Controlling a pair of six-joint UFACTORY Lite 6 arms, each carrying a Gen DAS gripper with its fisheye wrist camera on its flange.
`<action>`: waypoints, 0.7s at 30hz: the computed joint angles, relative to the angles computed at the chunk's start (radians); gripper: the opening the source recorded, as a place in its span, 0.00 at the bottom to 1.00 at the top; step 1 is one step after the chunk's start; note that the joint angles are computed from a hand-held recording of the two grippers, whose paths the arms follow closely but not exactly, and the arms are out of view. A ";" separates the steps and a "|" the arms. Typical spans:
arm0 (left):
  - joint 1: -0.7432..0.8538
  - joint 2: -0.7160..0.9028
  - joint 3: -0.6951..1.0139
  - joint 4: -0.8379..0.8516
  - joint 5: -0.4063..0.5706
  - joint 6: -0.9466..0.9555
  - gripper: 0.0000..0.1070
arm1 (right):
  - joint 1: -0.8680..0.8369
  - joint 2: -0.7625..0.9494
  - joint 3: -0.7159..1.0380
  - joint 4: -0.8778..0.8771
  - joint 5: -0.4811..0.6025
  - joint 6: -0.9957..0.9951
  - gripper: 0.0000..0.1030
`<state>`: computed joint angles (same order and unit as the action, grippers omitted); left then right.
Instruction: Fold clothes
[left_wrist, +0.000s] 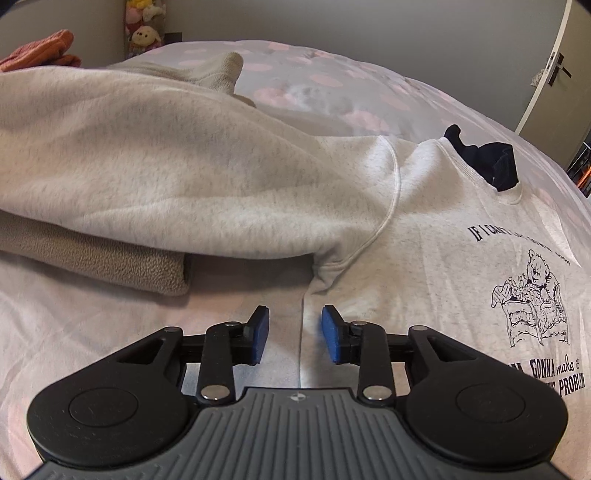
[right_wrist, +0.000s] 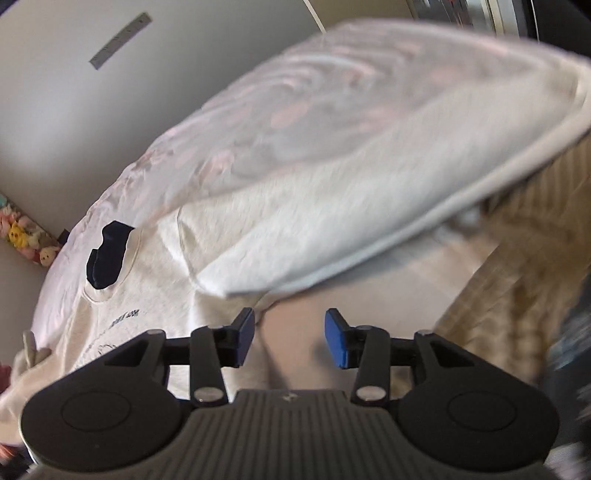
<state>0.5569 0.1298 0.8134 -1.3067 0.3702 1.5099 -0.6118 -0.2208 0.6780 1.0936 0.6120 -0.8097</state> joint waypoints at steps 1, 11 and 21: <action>-0.001 0.006 0.001 -0.020 0.001 0.019 0.28 | 0.034 0.027 -0.001 0.038 -0.007 0.022 0.44; -0.039 0.057 0.011 -0.246 -0.014 0.245 0.34 | 0.205 0.253 0.074 0.311 -0.082 0.012 0.45; -0.039 0.084 0.049 -0.175 -0.018 0.195 0.25 | 0.382 0.180 0.088 -0.133 -0.360 0.087 0.09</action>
<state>0.5183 0.2142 0.8623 -1.4816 0.3522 1.7048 -0.2293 -0.0409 0.7664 0.9601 0.2518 -0.7224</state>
